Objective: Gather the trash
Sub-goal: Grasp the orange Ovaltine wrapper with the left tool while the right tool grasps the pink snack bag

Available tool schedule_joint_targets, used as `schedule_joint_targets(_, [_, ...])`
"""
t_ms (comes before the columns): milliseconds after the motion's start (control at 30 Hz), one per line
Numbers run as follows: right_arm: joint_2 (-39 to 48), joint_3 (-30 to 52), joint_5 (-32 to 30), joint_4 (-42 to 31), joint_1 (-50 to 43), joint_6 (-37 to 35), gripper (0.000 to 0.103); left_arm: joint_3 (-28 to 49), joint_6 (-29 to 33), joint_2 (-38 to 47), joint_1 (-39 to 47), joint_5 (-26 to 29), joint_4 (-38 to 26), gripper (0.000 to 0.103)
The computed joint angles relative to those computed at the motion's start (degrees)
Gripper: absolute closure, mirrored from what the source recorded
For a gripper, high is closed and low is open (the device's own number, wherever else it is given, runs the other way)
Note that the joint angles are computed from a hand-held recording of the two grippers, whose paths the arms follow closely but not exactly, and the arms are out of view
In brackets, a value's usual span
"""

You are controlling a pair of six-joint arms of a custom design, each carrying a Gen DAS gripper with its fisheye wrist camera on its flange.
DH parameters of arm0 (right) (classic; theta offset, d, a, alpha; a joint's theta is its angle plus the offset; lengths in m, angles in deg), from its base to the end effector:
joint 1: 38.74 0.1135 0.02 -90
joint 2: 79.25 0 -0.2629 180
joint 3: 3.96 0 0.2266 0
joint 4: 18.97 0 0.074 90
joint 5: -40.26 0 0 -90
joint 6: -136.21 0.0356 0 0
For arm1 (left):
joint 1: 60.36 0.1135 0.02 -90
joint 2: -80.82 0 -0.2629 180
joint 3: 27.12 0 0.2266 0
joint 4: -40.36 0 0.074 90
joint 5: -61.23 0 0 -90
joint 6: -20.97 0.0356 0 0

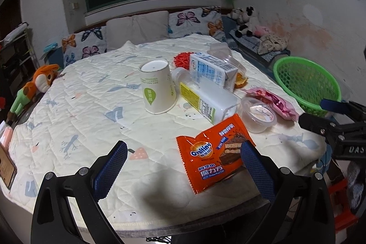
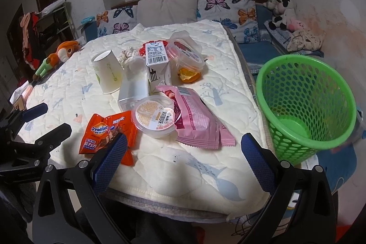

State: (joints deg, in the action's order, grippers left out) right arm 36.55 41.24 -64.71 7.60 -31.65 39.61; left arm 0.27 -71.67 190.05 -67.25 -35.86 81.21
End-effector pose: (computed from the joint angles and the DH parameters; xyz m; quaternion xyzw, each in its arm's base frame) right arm 0.2843 0.0446 0.0611 -0.1593 0.9002 0.1216 0.3866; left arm 0.2202 -0.0222 0.0657 0.0080 0.9085 0.0217 0.4172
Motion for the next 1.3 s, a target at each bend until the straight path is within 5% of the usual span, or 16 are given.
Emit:
schedule_joint_targets(333, [2.77,4.29,-1.59,-4.53,-1.01,-3.38,0.006,-0.4,10.59,2.28,0.09,6.04,2.03,0.01])
schedule_joint_targets(533, [4.42,6.91,-2.19,-7.9,-1.98,-5.23,0.011,2.02,15.8,5.4,0.96,9.87,0.37,0.024])
schedule_joint_targets(867, [6.8,11.37,-3.59,-12.75,-3.17,-10.14,0.017,3.84,25.34,7.16,-0.32,13.04,-1.45,0.024])
schedule_joint_targets(1167, [11.81,19.59,-3.61,-18.34,-3.22,-12.61,0.024,9.87,27.19,13.12,-1.35,11.29,-4.92,0.033])
schedule_joint_targets(1300, [13.38,22.67,-4.46,-20.94,-3.62,-13.2,0.031,11.95,26.58,14.02,-0.73,12.16,-7.06,0.045])
